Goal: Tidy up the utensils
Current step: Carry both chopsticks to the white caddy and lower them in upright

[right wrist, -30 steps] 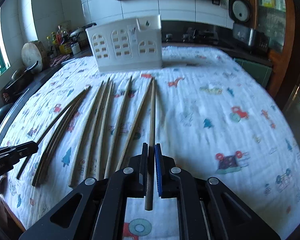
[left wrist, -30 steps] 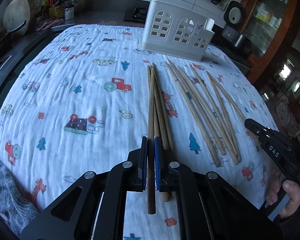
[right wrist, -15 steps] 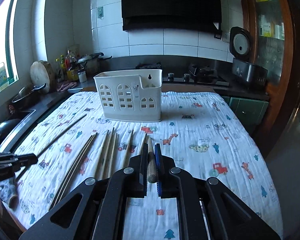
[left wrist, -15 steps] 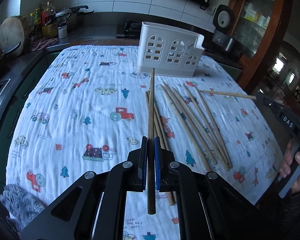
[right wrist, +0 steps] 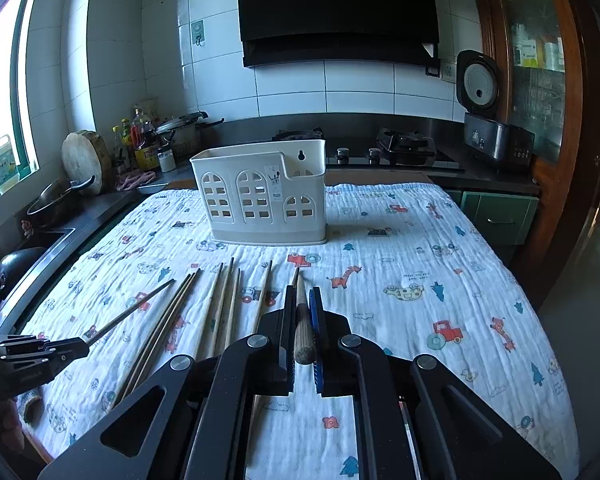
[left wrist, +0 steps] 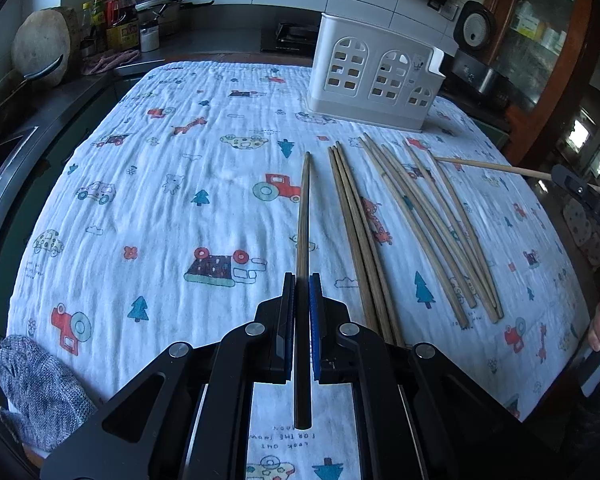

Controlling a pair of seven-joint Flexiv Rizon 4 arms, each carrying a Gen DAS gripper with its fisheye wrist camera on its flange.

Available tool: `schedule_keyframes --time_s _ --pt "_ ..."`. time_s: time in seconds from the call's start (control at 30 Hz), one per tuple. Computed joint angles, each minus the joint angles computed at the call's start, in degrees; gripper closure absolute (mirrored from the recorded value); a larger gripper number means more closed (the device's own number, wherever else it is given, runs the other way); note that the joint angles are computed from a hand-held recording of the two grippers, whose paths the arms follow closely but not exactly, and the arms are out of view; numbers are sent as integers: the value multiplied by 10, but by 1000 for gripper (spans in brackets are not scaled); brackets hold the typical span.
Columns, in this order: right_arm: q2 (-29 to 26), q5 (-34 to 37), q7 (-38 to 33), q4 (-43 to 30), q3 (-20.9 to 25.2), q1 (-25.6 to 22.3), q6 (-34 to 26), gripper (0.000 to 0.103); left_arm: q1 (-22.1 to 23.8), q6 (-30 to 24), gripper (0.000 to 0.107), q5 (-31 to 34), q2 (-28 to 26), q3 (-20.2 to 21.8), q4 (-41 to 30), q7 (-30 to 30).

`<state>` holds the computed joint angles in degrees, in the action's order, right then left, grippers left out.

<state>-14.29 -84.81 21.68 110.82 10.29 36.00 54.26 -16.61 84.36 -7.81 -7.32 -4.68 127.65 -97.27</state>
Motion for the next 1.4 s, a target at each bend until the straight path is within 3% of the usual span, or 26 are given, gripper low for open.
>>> schedule_keyframes --time_s 0.1,0.17,0.27,0.33,0.6,0.7,0.77,0.87,0.93,1.07,1.3,1.4 --pt "2 -3 -7 -1 0 2 -6 96 -4 10 101 12 0 4 2 -6" --pt "3 1 -15 -4 0 0 -4 96 4 30 101 -16 7 -11 12 16" --pt "3 2 -23 -8 0 0 -7 96 -18 16 101 74 13 33 -13 -47" --pt "3 0 -28 -11 -1 -1 -6 96 -15 8 101 102 18 37 -23 -58" --pt "-6 9 -80 -40 -9 -6 16 96 16 4 101 22 23 -1 -38 43" --pt "-9 23 -106 -53 -14 -15 43 96 31 11 101 -99 20 -39 -37 160" --pt "-12 40 -127 -63 -17 -19 58 96 24 -2 101 -81 12 -26 -61 157" --pt "-18 78 -181 -83 -22 -25 85 96 32 -16 101 -141 4 -44 -83 221" --pt "-21 108 -222 -98 -25 -26 91 96 29 -27 101 -137 -3 -37 -106 221" --pt "-21 173 -300 -132 -31 -28 97 96 39 -40 101 -221 -7 -62 -139 302" --pt "-30 271 -443 -215 -39 -19 54 96 37 -77 101 -298 -17 -71 -231 380" --pt "-48 320 -498 -259 -41 -14 37 96 30 -74 101 -280 -36 -63 -289 372"
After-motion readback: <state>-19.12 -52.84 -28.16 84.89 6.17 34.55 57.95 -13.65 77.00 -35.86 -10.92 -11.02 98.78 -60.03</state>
